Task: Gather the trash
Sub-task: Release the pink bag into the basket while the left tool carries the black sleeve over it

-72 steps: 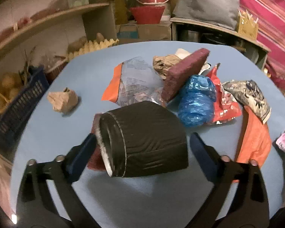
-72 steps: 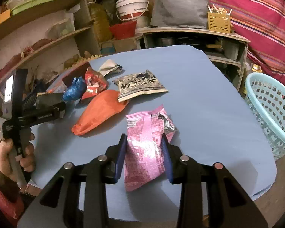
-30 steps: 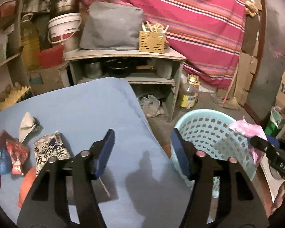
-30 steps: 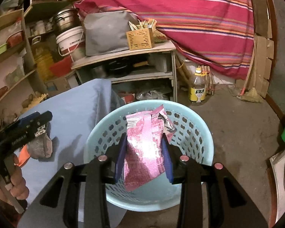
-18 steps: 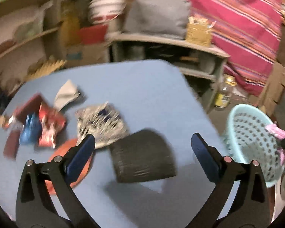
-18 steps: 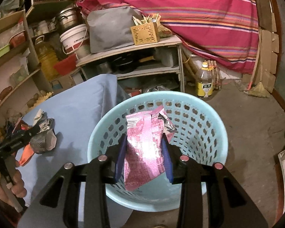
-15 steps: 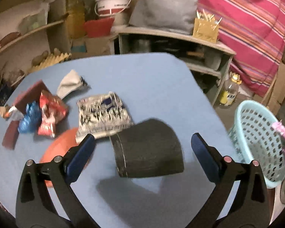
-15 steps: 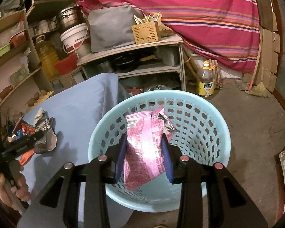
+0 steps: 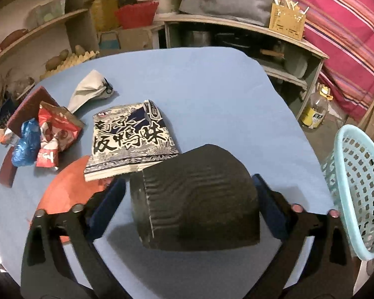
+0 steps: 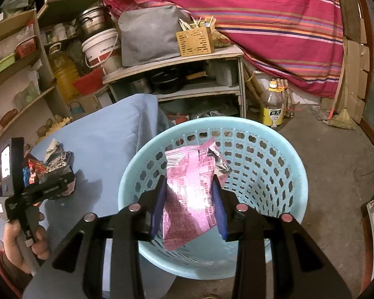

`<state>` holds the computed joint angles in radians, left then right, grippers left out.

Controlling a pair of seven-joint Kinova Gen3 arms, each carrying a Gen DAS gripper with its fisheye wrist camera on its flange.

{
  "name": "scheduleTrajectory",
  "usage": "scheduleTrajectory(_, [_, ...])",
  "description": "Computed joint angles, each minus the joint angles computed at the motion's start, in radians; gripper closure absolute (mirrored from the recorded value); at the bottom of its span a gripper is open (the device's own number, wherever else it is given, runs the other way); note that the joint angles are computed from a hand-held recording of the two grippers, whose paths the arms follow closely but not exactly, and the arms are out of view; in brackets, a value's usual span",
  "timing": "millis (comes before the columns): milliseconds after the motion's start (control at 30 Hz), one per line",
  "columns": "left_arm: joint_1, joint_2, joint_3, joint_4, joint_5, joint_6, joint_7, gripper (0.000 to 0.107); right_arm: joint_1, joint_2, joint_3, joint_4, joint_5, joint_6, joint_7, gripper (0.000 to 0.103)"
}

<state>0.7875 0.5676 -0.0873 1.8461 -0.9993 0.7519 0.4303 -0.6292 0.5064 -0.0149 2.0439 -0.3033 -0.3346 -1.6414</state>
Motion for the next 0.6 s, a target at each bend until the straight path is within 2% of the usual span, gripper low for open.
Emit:
scheduleTrajectory(233, [0.005,-0.02,-0.006,0.022,-0.021,-0.015,0.014,0.023,-0.027,0.015,0.023,-0.035,-0.008,0.037,0.017,0.068])
scheduleTrajectory(300, [0.016,-0.044,-0.008,0.047,-0.053,-0.031,0.044,0.023,-0.037,0.015,0.032,-0.038,-0.015,0.037,0.022,0.068])
scheduleTrajectory(400, [0.039,-0.071,0.003,0.062,-0.116,-0.002,0.079,0.023,-0.037,0.012,0.036,-0.04,-0.018,0.037,0.024,0.068])
scheduleTrajectory(600, [0.04,-0.107,0.072,0.043,-0.24,0.038,0.087,0.023,-0.057,-0.007,0.067,-0.032,-0.045,0.034,0.05,0.068])
